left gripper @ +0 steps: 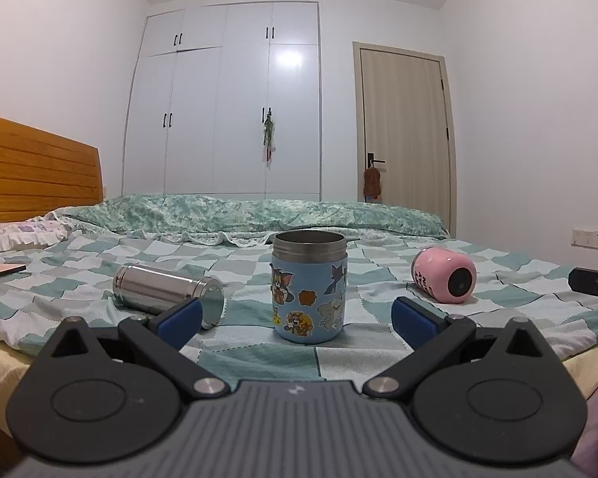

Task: Flip cup upright

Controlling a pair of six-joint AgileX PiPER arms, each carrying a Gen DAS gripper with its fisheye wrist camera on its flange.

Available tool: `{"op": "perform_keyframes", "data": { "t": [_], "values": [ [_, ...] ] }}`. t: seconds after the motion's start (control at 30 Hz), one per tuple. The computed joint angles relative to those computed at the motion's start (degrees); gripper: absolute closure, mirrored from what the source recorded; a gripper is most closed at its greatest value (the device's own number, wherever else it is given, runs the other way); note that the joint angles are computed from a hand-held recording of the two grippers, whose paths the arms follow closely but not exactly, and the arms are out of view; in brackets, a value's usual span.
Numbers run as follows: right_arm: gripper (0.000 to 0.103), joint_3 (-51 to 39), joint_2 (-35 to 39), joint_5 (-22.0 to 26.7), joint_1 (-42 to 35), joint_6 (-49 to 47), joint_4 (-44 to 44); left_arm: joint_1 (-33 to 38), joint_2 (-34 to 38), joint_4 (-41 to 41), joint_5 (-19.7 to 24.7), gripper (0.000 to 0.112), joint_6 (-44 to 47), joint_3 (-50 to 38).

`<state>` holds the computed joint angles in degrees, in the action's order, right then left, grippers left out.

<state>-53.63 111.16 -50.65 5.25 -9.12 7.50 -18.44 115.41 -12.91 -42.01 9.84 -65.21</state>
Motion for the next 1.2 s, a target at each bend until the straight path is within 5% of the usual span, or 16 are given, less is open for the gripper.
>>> {"op": "perform_keyframes", "data": {
  "t": [1.2],
  "values": [
    [0.0,0.03,0.26,0.19,-0.28,0.68,-0.92,-0.27,0.5,-0.27,0.22,0.009,0.48,-0.46]
  ]
}}
